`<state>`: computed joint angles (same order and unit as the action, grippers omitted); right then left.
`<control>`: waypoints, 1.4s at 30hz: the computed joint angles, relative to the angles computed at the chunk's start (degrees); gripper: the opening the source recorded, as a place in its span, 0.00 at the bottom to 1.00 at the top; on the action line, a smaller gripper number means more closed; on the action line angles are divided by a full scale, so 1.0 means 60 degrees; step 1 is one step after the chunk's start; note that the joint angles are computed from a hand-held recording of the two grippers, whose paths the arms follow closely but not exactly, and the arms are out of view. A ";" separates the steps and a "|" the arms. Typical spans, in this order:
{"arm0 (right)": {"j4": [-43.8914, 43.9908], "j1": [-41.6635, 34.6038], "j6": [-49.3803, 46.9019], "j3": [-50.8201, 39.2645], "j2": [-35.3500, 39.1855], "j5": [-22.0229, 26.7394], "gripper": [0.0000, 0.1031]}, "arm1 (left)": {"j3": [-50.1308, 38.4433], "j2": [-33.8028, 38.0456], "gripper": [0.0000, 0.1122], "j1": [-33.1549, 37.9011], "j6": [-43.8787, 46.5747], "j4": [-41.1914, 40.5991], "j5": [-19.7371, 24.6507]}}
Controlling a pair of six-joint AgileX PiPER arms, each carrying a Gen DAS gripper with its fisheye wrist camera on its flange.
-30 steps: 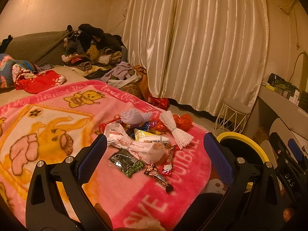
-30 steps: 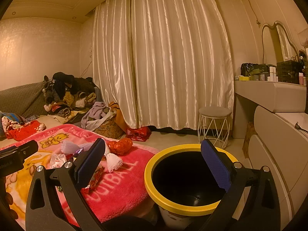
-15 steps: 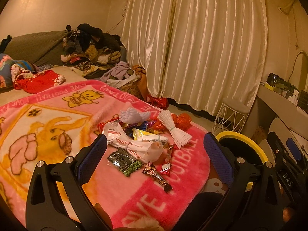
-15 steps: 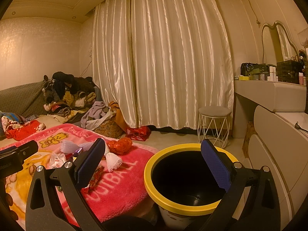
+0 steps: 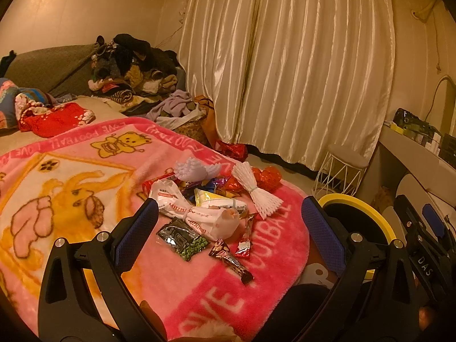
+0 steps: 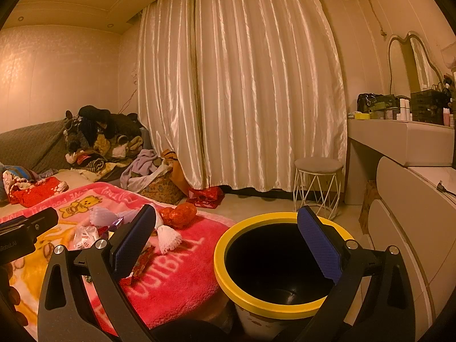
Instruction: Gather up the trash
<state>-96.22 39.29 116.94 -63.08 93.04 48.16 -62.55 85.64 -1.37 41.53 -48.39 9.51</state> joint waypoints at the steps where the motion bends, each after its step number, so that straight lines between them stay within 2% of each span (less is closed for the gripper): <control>1: -0.0011 -0.0014 -0.0015 0.0042 -0.0029 -0.0047 0.94 | 0.0008 0.0014 0.82 0.0047 0.0299 -0.0312 0.0038; 2: -0.0017 -0.0025 -0.0041 0.0038 -0.0022 -0.0121 0.94 | -0.0006 0.0051 0.82 0.0030 0.0295 -0.0324 0.0034; 7: -0.0209 -0.0179 -0.0127 0.0030 -0.0002 -0.0829 0.94 | -0.0049 0.0187 0.82 0.0496 0.2167 -0.2188 0.0404; 14: 0.0023 -0.0508 -0.0975 -0.0642 0.0411 -0.2354 0.94 | -0.0397 0.0566 0.82 0.1176 0.2921 -0.3086 0.0791; 21: 0.1296 -0.0831 -0.2813 -0.2130 0.1308 -0.3782 0.94 | -0.1244 0.1311 0.82 0.1856 0.2311 -0.2651 0.1155; 25: 0.2968 -0.1112 -0.4723 -0.3272 0.1953 -0.4490 0.94 | -0.2022 0.1858 0.82 0.2044 0.1678 -0.2076 0.1283; 28: 0.4452 -0.1328 -0.6389 -0.4129 0.2445 -0.4665 0.94 | -0.2642 0.2287 0.82 0.2067 0.1110 -0.1487 0.1342; 30: 0.5920 -0.1513 -0.7926 -0.4867 0.2872 -0.4649 0.94 | -0.3124 0.2619 0.82 0.2118 0.1084 -0.1455 0.1615; 32: 0.6763 -0.1678 -0.8839 -0.5329 0.3167 -0.4625 0.94 | -0.3690 0.2995 0.82 0.2108 0.0882 -0.1266 0.1877; 34: 0.8023 -0.1845 -1.0153 -0.6095 0.3622 -0.4368 0.94 | -0.4082 0.3276 0.82 0.2097 0.0865 -0.1223 0.2083; 37: 0.9537 -0.2133 -1.1618 -0.6922 0.4149 -0.4096 0.94 | -0.4941 0.3864 0.82 0.1991 -0.0048 -0.0323 0.2451; 39: 1.0428 -0.2303 -1.2542 -0.7539 0.4541 -0.3837 0.94 | -0.5737 0.4377 0.82 0.1973 -0.0581 0.0201 0.2995; 42: 1.1942 -0.2557 -1.4184 -0.8898 0.5377 -0.3037 0.94 | -0.6792 0.5081 0.82 0.1921 -0.0924 0.0664 0.3555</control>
<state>-24.56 23.95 31.84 -116.47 125.30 29.94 -103.30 116.12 10.16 35.99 -44.41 30.84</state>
